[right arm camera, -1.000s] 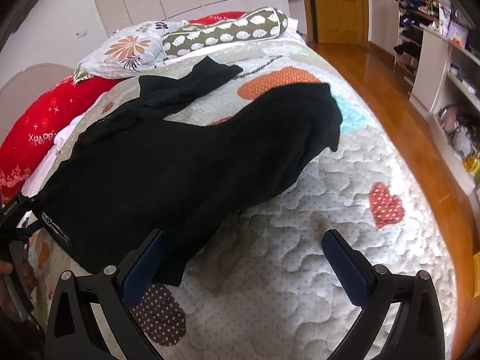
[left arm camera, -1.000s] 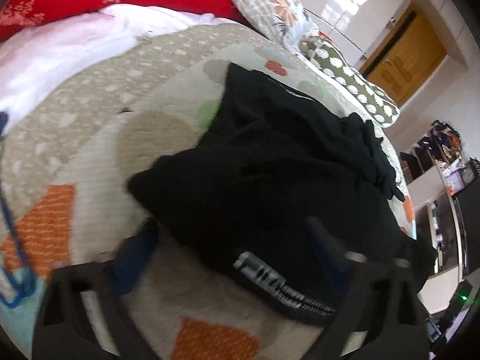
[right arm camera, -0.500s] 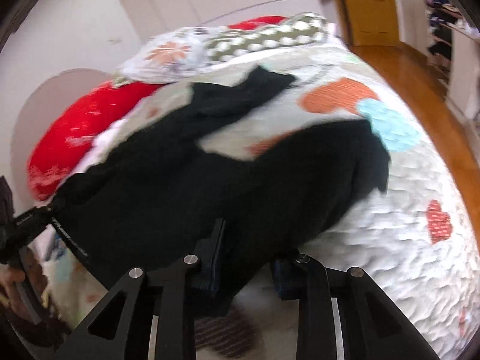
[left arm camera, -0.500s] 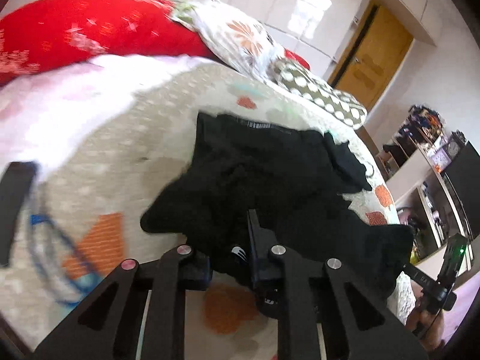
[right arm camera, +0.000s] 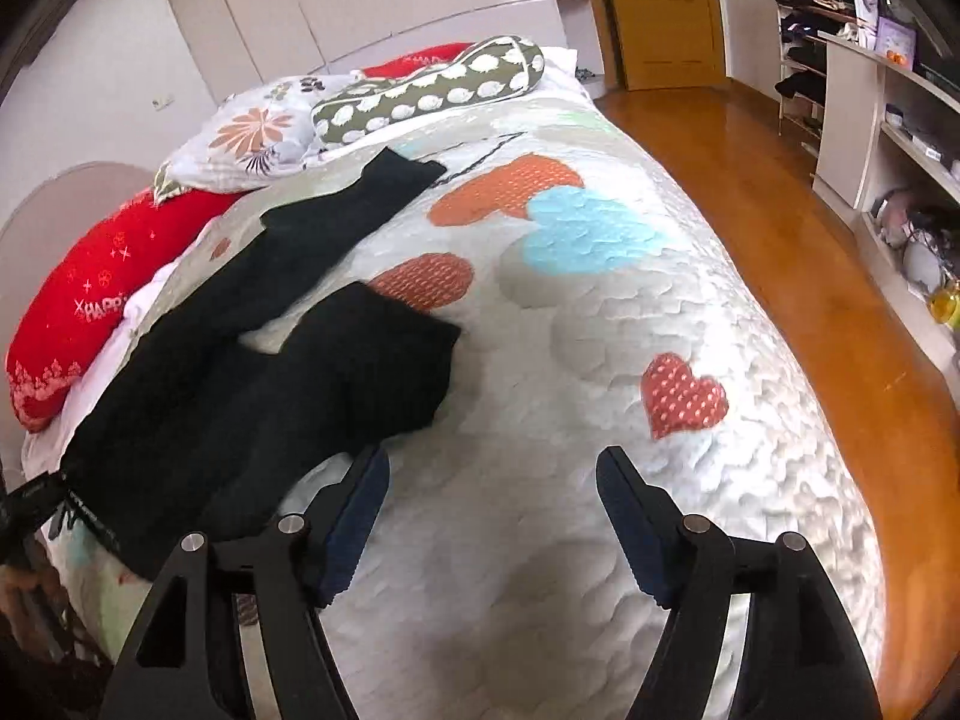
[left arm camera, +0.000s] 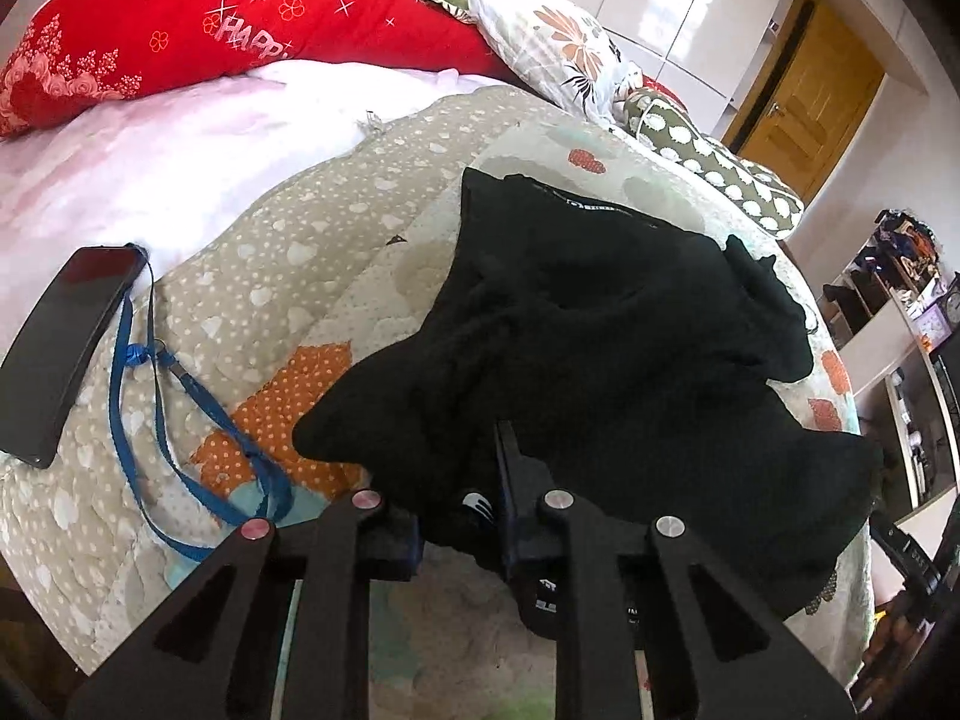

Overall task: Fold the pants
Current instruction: 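Grasp the waistband with the left gripper while the right gripper grasps the waistband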

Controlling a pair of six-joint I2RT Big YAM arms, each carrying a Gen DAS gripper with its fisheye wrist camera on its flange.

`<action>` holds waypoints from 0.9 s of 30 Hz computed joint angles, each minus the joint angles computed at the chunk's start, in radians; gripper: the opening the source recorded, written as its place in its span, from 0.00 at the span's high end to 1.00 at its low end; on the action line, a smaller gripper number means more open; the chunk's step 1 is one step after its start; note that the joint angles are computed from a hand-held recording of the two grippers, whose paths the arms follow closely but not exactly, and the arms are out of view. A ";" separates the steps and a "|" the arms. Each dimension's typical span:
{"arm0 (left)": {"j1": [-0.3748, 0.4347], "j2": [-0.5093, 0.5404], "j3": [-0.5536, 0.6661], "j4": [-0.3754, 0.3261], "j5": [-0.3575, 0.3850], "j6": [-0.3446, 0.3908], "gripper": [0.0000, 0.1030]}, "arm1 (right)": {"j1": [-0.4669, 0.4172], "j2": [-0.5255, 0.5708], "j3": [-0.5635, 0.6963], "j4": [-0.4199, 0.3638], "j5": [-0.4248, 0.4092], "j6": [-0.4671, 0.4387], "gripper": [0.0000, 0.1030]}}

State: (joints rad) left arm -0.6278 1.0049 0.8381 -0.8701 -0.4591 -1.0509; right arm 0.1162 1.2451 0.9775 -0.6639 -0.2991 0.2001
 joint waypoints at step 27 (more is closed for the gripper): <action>0.031 0.022 -0.005 -0.007 0.047 -0.007 0.79 | 0.017 0.162 0.071 0.141 -0.170 0.017 0.36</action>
State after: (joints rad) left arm -0.5964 1.0273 0.8335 -0.8771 -0.4125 -1.0583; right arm 0.1336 1.4070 1.0480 -0.5231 -0.4692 0.2175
